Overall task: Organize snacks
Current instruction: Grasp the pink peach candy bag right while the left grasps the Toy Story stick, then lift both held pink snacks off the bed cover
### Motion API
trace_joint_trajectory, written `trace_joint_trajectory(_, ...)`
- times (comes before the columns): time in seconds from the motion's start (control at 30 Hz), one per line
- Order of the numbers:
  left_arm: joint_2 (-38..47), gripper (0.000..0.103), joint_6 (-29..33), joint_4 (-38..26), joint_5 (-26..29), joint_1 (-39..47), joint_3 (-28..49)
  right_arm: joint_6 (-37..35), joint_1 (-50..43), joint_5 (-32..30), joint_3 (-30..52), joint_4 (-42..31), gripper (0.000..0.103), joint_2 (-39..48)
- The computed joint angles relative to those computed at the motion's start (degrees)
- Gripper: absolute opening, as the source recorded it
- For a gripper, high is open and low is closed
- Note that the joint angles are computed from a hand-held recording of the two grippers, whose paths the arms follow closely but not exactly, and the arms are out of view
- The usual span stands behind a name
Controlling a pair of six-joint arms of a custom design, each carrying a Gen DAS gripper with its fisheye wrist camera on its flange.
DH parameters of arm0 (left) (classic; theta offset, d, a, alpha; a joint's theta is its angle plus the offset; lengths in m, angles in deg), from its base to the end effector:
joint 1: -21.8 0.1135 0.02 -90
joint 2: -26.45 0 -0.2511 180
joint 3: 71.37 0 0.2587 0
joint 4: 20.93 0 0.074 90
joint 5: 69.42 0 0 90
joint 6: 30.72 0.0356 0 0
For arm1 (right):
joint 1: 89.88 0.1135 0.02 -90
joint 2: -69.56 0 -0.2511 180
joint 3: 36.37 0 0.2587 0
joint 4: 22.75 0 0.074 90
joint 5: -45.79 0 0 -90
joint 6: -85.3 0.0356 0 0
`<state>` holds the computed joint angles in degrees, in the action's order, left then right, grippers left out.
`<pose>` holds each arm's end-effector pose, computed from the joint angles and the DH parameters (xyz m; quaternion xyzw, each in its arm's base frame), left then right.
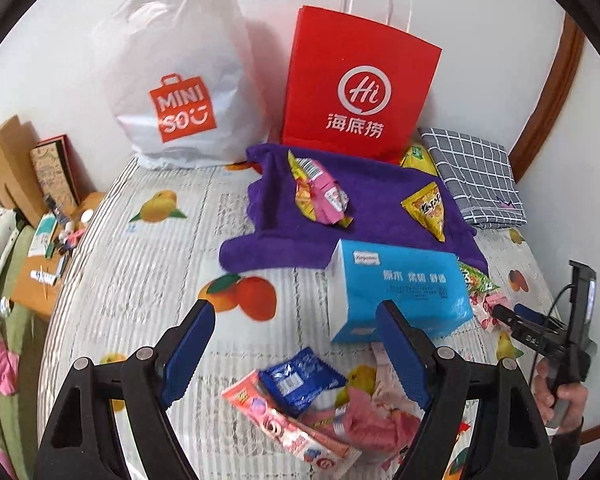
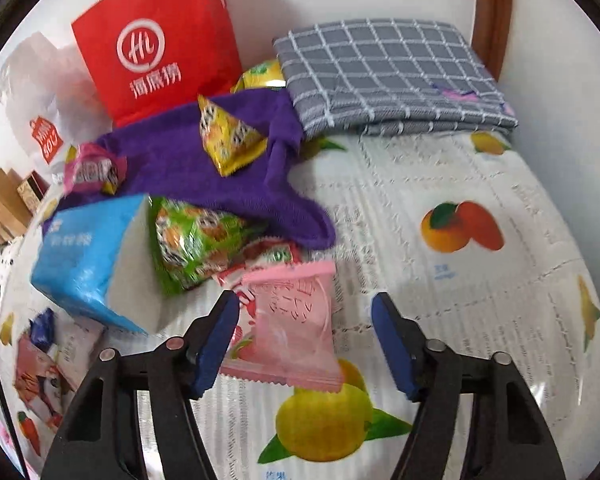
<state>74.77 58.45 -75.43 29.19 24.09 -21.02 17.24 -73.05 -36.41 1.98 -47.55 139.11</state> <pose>0.1782 0.0018 0.2236 -0.0016 0.9445 -0.0670 0.3217 0.2069 0.0575 0.1242 0.0624 0.9523 0.0355 0.2967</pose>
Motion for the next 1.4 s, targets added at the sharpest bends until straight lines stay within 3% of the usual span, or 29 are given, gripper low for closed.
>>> trace_joint_trajectory(0.13, -1.7, 0.081, 0.4, -0.9, -0.1, 1.0, -1.6, -1.3, -2.2, -3.8, -1.9, 3.8, 0.041, 1.4)
trace_joint_trajectory(0.43, -4.5, 0.081, 0.9, -2.0, 1.6, 3.2, -4.7, -0.1, 0.7, -2.4, -8.5, -2.6, 0.041, -15.4)
trace_joint_trajectory(0.6, -6.1, 0.081, 1.6, -3.1, 4.3, 5.4, -7.8, 5.4, 8.7, 2.5, -11.4, -9.0, 0.041, -25.4)
trace_joint_trajectory(0.83, -6.6, 0.079, 1.6, -2.9, 6.2, 5.0, -12.5, 14.9, 22.6, 10.7, -13.0, -14.1, 0.041, -30.3)
trace_joint_trajectory(1.0, -4.3, 0.071, 0.5, -0.4, 7.2, 5.4, -14.7, 20.1, 29.0, 15.4, -13.7, -17.8, 0.041, -32.4)
trace_joint_trajectory(1.17, -1.0, 0.039, 0.8, 1.0, 3.6, 4.5, -14.9, 23.6, 32.2, 17.4, -14.5, -21.5, 0.041, -36.2)
trace_joint_trajectory(1.3, -2.4, 0.028, 4.8, -0.7, 5.0, 7.9, -16.0, 24.8, 32.9, 17.3, -15.0, -22.5, 0.041, -37.9)
trace_joint_trajectory(1.4, -5.0, 0.028, 7.1, -2.0, 3.7, 9.6, -16.9, 25.1, 33.3, 17.4, -14.9, -22.6, 0.041, -37.5)
